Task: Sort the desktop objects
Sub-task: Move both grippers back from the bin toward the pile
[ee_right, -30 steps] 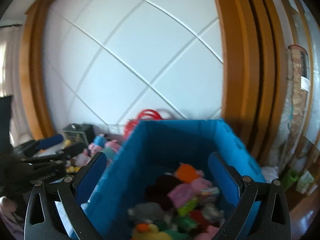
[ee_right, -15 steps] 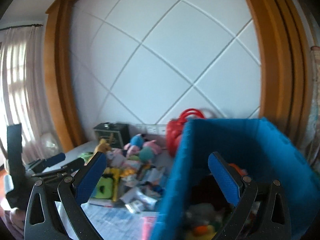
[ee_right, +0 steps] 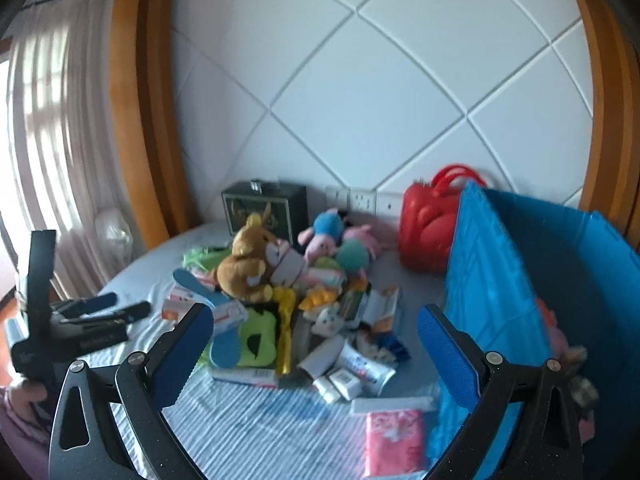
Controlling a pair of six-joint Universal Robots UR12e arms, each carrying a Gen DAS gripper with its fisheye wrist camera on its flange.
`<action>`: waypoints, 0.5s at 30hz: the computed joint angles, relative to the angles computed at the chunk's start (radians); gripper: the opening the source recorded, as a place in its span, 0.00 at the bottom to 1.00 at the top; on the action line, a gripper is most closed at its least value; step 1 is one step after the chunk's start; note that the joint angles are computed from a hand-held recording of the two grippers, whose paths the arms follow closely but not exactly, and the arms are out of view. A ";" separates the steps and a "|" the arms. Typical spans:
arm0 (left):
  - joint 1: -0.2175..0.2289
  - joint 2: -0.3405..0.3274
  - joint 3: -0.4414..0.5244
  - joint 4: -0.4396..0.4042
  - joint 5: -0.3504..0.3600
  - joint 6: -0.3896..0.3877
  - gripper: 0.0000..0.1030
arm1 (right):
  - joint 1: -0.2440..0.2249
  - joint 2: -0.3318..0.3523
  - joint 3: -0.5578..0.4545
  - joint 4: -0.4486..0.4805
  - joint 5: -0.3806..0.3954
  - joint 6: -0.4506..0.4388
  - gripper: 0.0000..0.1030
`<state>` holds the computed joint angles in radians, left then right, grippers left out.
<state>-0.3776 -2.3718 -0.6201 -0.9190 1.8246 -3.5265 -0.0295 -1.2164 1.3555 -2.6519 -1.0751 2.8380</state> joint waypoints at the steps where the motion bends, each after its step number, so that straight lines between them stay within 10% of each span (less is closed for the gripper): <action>1: 0.007 0.000 -0.006 -0.005 0.006 0.006 0.68 | 0.008 0.008 -0.005 0.008 -0.022 0.008 1.00; 15: 0.059 -0.174 0.233 -0.193 -0.124 0.095 0.68 | 0.067 0.129 -0.098 0.258 -0.224 0.000 1.00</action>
<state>-0.3184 -2.5455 -0.3872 -1.1119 1.7008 -3.4315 0.0378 -1.0876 1.2571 -2.3936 -1.2993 2.8377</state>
